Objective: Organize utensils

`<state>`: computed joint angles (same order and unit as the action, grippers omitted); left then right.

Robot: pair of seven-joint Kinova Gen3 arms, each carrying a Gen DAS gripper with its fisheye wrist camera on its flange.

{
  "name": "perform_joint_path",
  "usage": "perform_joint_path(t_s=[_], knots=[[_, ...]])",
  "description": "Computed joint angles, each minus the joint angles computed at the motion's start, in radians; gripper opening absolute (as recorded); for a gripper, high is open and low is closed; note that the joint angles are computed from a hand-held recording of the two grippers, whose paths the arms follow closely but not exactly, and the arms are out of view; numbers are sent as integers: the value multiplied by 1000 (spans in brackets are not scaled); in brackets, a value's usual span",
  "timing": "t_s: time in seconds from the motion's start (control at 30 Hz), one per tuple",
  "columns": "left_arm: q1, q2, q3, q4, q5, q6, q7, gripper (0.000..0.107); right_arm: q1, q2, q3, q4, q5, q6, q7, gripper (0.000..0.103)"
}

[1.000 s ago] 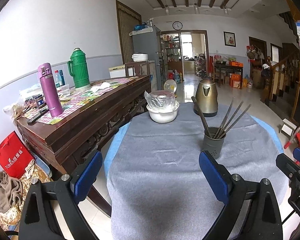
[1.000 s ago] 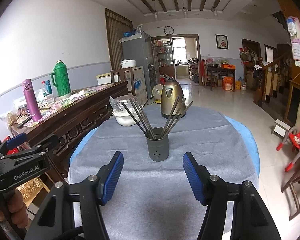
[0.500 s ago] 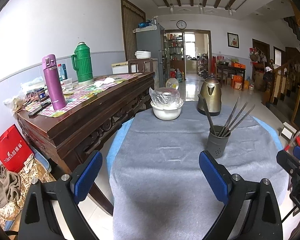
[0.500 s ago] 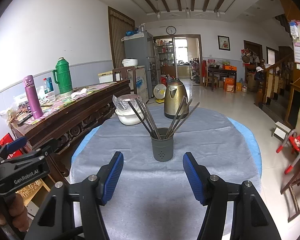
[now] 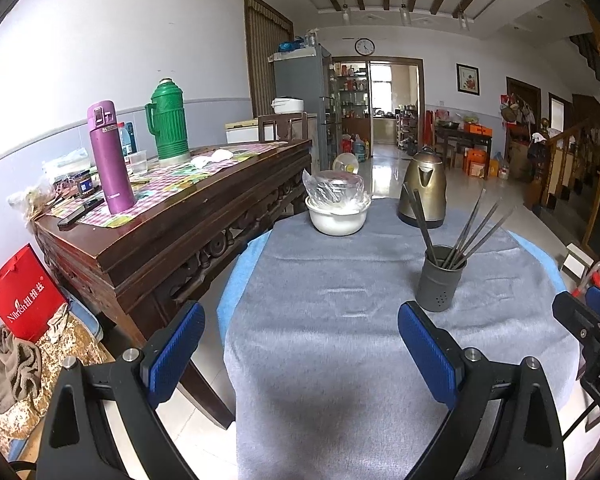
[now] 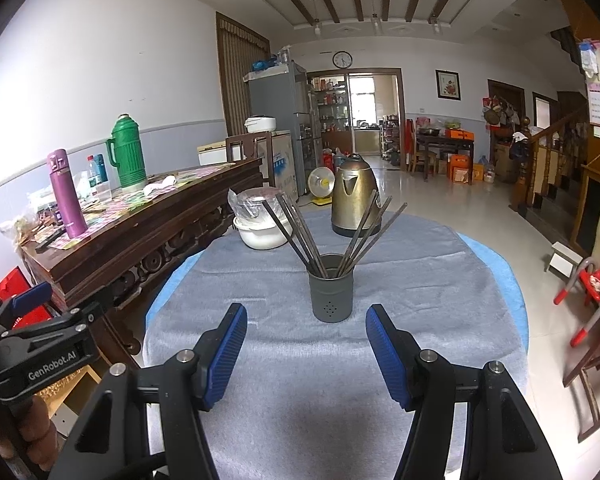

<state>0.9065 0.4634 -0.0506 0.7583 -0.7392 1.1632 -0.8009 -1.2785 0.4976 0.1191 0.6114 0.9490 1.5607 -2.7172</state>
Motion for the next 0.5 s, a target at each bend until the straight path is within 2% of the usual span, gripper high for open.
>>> perform_joint_path(t_s=[0.3, 0.5], knots=[[-10, 13, 3, -21, 11, 3, -40, 97, 15, 2, -1, 1, -10, 0, 2, 66], [-31, 54, 10, -86, 68, -1, -107, 97, 35, -7, -1, 21, -24, 26, -24, 66]])
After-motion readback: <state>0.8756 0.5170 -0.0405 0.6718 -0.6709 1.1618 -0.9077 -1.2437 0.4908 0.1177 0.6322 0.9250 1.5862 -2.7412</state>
